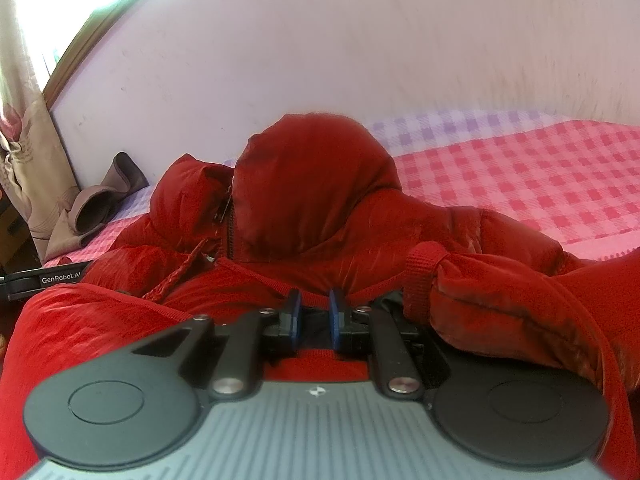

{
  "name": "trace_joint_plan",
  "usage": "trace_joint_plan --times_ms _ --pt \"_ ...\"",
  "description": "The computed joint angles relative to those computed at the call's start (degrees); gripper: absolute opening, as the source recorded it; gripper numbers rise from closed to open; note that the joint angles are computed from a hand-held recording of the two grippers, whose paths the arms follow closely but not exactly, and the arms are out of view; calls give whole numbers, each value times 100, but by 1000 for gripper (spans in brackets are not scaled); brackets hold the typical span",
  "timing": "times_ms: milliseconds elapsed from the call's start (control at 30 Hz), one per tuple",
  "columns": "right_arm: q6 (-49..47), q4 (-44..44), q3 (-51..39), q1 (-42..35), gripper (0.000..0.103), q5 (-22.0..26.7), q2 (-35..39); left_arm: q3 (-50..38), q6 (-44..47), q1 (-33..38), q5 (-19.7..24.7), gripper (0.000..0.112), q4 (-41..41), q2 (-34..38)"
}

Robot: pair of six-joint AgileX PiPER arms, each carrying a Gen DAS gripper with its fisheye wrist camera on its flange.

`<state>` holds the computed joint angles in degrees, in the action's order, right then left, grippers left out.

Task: Fold large clothes

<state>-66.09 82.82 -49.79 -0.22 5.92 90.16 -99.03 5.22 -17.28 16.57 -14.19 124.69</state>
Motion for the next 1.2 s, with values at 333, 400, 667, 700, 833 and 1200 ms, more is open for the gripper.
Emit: trace_joint_plan --times_ms 333,400,667,700,833,1200 --pt "-135 107 25 -21 12 12 -26 54 70 5 -39 70 -49 -29" --pt "-129 100 22 2 12 -18 -21 64 84 5 -39 70 -57 -38" --pt "474 -552 4 45 12 -103 -41 74 126 10 -40 70 -98 -44" --pt "670 -764 0 64 12 -136 -45 75 97 4 -45 70 -70 -44" --pt "1177 -1277 -62 -39 13 42 -62 80 61 -1 -48 70 -19 -47" --pt "1494 -1692 532 -1705 17 1955 -1731 106 158 7 -72 71 -80 -58"
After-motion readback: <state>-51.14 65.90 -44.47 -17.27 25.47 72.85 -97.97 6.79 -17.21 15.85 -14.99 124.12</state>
